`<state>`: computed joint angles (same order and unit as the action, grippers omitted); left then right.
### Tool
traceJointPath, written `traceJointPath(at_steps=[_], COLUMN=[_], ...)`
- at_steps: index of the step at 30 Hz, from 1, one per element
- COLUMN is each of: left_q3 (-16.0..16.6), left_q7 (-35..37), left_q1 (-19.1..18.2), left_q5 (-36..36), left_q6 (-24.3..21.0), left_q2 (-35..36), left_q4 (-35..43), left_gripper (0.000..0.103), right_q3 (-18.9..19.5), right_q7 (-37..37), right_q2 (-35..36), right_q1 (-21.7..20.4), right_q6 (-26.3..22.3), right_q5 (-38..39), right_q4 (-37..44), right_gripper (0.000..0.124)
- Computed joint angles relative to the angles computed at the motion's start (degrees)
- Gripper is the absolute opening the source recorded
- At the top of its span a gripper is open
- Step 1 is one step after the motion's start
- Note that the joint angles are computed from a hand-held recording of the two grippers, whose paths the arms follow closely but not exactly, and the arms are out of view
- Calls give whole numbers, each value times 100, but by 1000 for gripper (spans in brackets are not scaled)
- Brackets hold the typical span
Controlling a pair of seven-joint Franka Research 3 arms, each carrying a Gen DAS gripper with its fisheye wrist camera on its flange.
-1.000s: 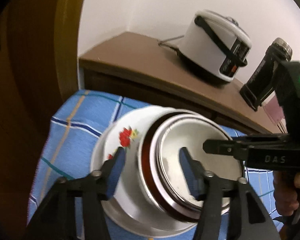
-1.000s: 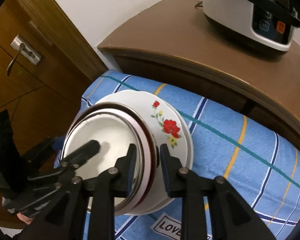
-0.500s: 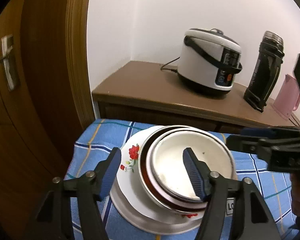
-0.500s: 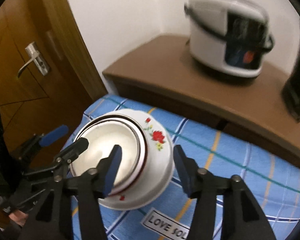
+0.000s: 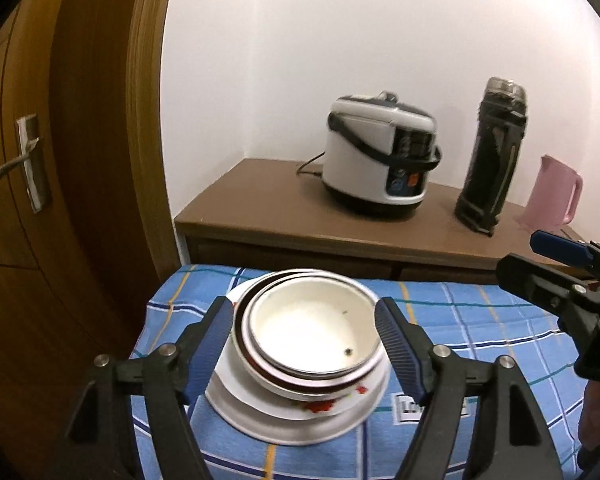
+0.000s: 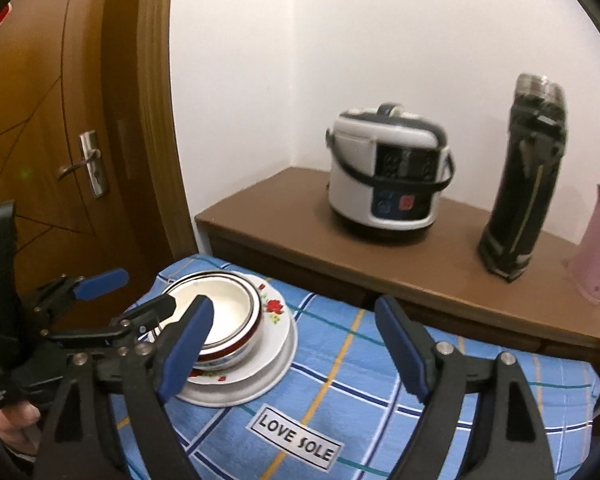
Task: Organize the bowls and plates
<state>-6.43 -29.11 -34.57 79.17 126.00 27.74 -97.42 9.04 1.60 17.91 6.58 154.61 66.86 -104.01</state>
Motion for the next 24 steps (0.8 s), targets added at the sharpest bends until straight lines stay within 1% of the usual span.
traceJointPath(at_steps=[2, 4, 10, 14, 24], left_q3=[-11, -28, -42, -35, 44], left_q7=[-11, 24, 140, 126, 318], left_q1=[-62, -107, -278, -360, -577], left_q5=[52, 45, 36, 41, -42], left_q6=[-55, -111, -292, -300, -513], left_q2=[-2, 20, 100, 148, 357], left_q4=[49, 125, 332, 438, 802], left_gripper=[76, 76, 77, 77, 77], right_q3=[72, 50, -153, -277, -492], right_q7=[-386, -656, -1032, -1326, -1753], right_q2=[-126, -262, -499, -645, -828], right_q1=[-76, -105, -89, -79, -58], right_q6=[82, 34, -191, -271, -283], right_q5=[383, 654, 1101, 1479, 2024], right_q4=[-117, -237, -439, -564, -713], right_gripper=[89, 92, 92, 92, 94])
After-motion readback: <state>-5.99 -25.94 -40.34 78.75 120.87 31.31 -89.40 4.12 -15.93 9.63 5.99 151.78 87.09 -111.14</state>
